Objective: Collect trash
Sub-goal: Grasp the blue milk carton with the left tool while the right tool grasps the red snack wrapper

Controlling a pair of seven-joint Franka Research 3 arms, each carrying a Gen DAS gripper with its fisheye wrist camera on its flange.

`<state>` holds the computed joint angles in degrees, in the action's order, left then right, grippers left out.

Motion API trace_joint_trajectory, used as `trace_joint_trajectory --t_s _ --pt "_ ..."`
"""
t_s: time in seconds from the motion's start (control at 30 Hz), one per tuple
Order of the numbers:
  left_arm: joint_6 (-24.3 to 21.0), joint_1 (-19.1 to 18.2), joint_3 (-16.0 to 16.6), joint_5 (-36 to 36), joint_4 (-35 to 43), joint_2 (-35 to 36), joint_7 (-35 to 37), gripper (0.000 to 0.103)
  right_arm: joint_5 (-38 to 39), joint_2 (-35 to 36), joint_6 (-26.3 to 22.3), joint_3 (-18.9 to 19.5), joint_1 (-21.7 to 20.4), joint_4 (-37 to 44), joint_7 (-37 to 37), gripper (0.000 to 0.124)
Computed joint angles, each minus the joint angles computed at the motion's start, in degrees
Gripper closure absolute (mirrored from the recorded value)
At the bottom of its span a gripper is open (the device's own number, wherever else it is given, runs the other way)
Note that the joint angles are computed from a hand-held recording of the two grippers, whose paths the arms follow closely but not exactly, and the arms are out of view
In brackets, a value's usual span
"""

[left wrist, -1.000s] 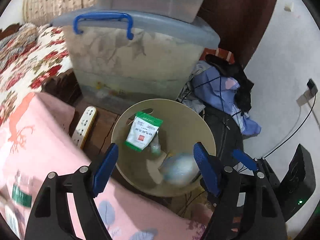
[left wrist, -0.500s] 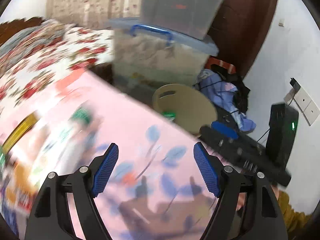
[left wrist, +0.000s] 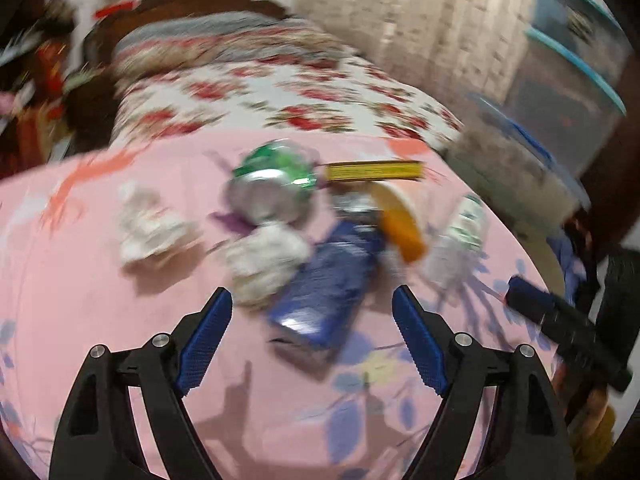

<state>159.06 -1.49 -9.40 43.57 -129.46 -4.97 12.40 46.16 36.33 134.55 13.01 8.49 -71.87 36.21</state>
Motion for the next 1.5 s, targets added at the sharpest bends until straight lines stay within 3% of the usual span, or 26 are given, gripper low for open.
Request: trace_joint_trajectory --t_s 0.17,0.27,0.4,0.43,0.47,0.53,0.67,0.8,0.93,1.0,1.07,1.1,1.17,1.2,1.33,1.5 --pt "2.44 1.31 0.85 -2.37 -4.14 -2.66 0.73 0.025 -9.47 -0.88 8.24 -1.87 8.07 -2.79 -2.08 0.072" --pt "2.64 0.80 0.43 -4.53 -3.56 -0.88 4.85 0.025 -15.76 2.83 8.78 -3.56 11.29 2.21 2.52 0.075" --pt "2.43 -0.15 0.11 -3.07 0.54 4.39 5.34 0.018 -20.71 6.57 8.96 -4.21 12.87 7.18 6.99 0.102" --pt "2.05 -0.60 0.26 -2.55 1.51 5.50 5.35 0.023 -20.30 6.53 8.83 -3.42 12.07 7.09 7.25 0.105" --pt "1.75 -1.04 0.52 -1.41 2.03 6.15 4.98 0.048 -20.98 6.81 9.24 -1.33 10.60 7.20 7.94 0.107" --pt "2.76 -1.73 0.99 -0.98 1.53 6.10 4.85 0.051 -16.54 3.86 10.26 0.04 8.59 2.84 4.28 0.110" --pt "5.38 -2.13 1.04 0.77 -3.01 2.40 2.17 0.052 -4.75 -7.23 11.80 5.17 0.70 -13.28 -9.44 0.110" --pt "9.24 -1.76 -0.18 -1.49 -10.00 -2.97 0.99 0.051 3.03 -14.48 6.56 4.63 -3.09 -22.35 -17.74 0.110" --pt "9.27 -0.57 -2.92 -3.09 -14.28 -6.84 -1.28 0.051 5.97 -17.60 3.50 1.70 -3.03 -26.84 -20.39 0.107" --pt "7.09 -0.42 -4.16 -3.38 -14.56 -7.84 -1.88 0.045 6.09 -17.60 0.81 -0.12 -2.39 -27.13 -18.97 0.107" --pt "5.32 -0.33 -4.91 -3.35 -14.14 -8.18 -2.46 0.027 7.52 -17.21 -1.86 -1.72 -2.00 -26.78 -17.05 0.107" --pt "4.90 -0.16 -5.24 -2.81 -14.03 -8.43 -3.06 0.026 8.03 -16.38 -4.57 -2.53 -2.04 -25.58 -15.20 0.101" --pt "4.29 -0.43 -5.25 -2.74 -13.73 -8.78 -2.85 0.025 9.34 -15.36 -7.27 -3.52 -2.03 -24.12 -12.19 0.064" --pt "4.19 -0.44 -5.30 -2.48 -13.60 -9.00 -2.85 0.023 11.09 -15.53 -7.53 -3.61 -2.35 -24.41 -12.20 0.035" --pt "4.08 0.07 -5.57 -0.69 -12.66 -8.99 -3.46 0.018 15.23 -17.40 -7.00 -4.46 -2.72 -26.50 -13.97 0.033" --pt "0.60 -0.80 -5.25 -0.68 -9.52 -6.55 -1.41 0.018 15.25 -19.32 0.22 -5.41 -0.76 -29.13 -16.63 0.033"
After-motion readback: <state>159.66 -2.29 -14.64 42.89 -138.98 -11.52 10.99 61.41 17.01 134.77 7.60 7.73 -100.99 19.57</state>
